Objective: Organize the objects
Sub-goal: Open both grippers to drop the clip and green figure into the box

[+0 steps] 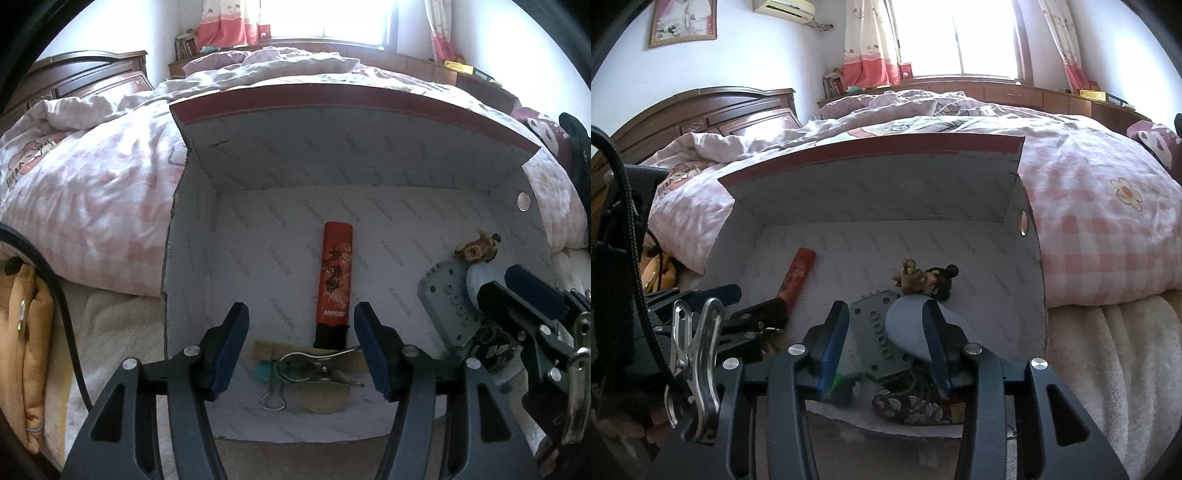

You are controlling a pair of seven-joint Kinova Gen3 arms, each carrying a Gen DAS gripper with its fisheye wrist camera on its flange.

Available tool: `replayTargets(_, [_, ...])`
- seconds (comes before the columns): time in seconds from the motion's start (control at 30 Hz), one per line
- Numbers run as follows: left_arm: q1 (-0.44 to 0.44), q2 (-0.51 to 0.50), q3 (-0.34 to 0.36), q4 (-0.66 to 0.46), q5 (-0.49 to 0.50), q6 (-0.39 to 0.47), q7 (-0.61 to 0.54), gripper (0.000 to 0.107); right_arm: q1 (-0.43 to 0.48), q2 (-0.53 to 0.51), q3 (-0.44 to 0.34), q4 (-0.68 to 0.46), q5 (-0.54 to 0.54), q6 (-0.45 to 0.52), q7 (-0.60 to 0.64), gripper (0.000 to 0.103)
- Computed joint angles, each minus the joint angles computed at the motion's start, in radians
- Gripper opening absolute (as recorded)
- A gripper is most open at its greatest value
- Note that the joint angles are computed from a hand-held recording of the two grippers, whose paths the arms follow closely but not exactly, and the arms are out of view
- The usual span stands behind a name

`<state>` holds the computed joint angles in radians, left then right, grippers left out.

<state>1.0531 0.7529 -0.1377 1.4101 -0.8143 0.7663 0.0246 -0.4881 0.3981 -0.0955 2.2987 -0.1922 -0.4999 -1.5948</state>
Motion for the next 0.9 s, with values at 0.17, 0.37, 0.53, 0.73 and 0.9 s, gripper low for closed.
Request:
replayTargets(0.17, [0.0, -0.002, 0.0, 0.002, -0.002, 0.001, 0.001, 0.06, 0.026, 0.0, -0.02, 0.007, 0.032, -0.012, -0.028, 0.043])
replayTargets(0.37, [0.012, -0.02, -0.001, 0.022, -0.011, -0.003, 0.022, 0.06, 0.082, -0.01, -0.056, 0.016, 0.111, -0.003, -0.102, 0.043])
replayTargets(0.53, [0.026, -0.038, 0.004, 0.041, -0.032, 0.001, 0.041, 0.06, 0.112, -0.029, -0.076, 0.027, 0.168, 0.003, -0.165, 0.043])
replayTargets(0.73, [0.043, -0.057, 0.017, 0.06, -0.058, 0.007, 0.071, 0.06, 0.087, -0.052, -0.066, 0.043, 0.163, 0.012, -0.165, 0.044])
replayTargets(0.9, [0.06, -0.074, 0.025, 0.082, -0.085, 0.002, 0.112, 0.06, 0.132, -0.08, -0.095, 0.079, 0.226, 0.002, -0.218, 0.046])
